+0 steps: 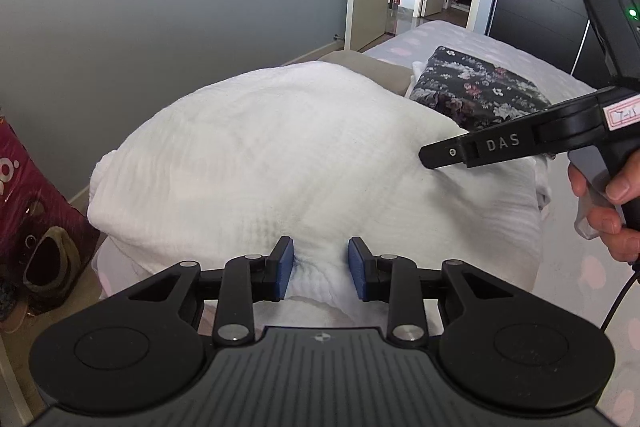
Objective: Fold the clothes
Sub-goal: 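Carry the bundle with both grippers and lower it onto the clothes stack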
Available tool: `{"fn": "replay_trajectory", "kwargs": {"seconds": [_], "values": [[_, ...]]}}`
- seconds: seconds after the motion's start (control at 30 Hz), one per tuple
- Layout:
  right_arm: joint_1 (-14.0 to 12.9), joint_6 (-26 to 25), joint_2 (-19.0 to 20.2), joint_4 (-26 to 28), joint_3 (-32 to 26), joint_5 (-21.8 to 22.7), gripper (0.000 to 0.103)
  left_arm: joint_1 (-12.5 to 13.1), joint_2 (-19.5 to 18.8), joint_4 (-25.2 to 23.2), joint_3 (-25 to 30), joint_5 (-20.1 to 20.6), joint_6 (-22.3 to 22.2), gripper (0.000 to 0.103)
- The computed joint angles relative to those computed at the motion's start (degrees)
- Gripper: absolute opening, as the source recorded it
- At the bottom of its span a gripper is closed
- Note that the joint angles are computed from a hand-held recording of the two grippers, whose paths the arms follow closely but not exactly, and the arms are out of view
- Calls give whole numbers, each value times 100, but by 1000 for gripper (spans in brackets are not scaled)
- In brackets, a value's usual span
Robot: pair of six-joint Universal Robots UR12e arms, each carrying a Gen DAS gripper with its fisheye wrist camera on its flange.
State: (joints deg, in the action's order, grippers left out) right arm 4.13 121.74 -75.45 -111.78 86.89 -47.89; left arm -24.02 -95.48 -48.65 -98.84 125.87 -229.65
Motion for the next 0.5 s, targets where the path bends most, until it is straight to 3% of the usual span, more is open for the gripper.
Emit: {"fn": "replay_trajectory", "kwargs": {"seconds": [0.13,0.33,0.4,0.5], "values": [[-32,201,-45,-9,25,-4,26,-38,-42,-223,127,56,-111,29],[-283,303,-432,-156,215,280,54,-300,-36,-539,347,477,-285,33],[-407,308,-568,-43,237,397,59,-393,-38,-654,446,587,-383,44],[-642,197,-804,161,325,705,64,-566,-71,-846,611,887,-498,47]]}}
